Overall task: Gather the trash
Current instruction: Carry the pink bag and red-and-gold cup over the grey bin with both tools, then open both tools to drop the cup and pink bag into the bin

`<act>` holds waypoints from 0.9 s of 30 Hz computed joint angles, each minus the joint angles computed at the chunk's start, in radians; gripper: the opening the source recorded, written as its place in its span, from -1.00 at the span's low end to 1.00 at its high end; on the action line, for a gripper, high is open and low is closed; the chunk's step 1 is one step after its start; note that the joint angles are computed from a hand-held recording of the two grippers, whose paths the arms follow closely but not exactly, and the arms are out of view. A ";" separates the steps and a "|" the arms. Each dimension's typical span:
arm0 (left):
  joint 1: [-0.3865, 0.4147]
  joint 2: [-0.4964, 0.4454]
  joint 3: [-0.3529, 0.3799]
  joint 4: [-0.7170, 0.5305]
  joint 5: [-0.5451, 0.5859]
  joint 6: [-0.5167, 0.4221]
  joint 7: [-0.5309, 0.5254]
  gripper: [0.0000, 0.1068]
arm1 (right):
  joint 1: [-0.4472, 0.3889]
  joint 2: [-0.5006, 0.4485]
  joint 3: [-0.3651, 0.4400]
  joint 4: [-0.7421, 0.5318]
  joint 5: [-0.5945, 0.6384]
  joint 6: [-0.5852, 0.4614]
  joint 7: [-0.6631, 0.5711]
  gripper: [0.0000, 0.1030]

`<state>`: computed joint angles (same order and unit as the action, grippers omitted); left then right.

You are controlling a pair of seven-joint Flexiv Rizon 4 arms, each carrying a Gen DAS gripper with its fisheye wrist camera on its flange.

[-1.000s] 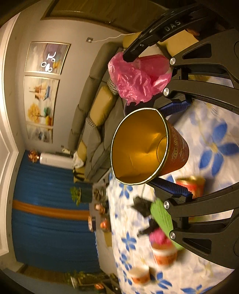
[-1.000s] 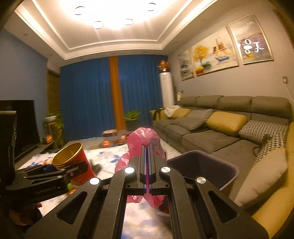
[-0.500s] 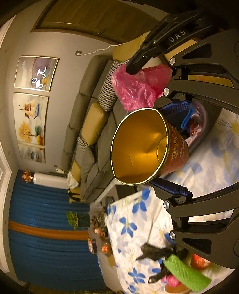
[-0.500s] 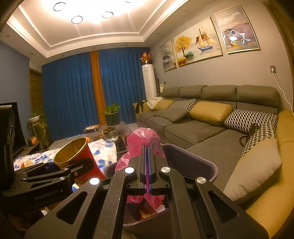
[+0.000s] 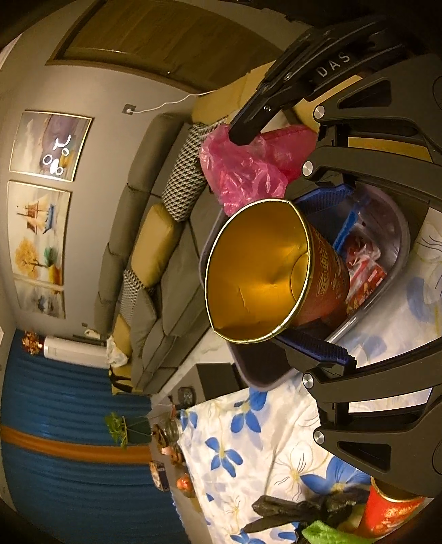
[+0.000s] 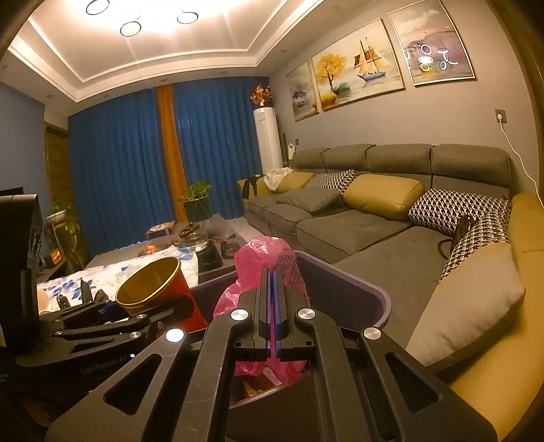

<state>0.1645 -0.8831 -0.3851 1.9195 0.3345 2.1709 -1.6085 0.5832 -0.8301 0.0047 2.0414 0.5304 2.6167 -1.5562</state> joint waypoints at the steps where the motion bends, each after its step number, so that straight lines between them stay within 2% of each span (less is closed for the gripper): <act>1: -0.003 -0.003 0.001 -0.005 0.000 -0.004 0.003 0.18 | -0.001 -0.001 0.001 0.000 -0.001 -0.001 0.001 -0.95; 14: 0.015 -0.020 -0.030 -0.018 -0.007 -0.064 0.037 0.24 | -0.018 -0.010 -0.008 -0.007 -0.029 -0.034 0.017 -0.95; 16: 0.018 -0.024 -0.035 -0.017 -0.008 -0.066 0.045 0.29 | -0.020 -0.008 -0.009 -0.006 -0.034 -0.041 0.019 -0.95; 18: 0.007 -0.021 -0.021 -0.012 -0.025 -0.055 0.049 0.42 | -0.027 -0.009 -0.006 -0.005 -0.043 -0.047 0.029 -0.95; 23: 0.013 -0.018 -0.020 0.004 -0.028 -0.043 0.048 0.50 | -0.032 -0.008 -0.009 0.002 -0.063 -0.061 0.041 -0.95; 26: 0.011 -0.006 -0.010 0.022 -0.040 -0.031 0.036 0.56 | -0.035 -0.012 -0.007 0.006 -0.077 -0.054 0.050 -0.82; 27: 0.014 -0.002 -0.006 0.029 -0.041 -0.023 0.031 0.58 | -0.031 -0.011 -0.011 0.006 -0.071 -0.055 0.048 -0.72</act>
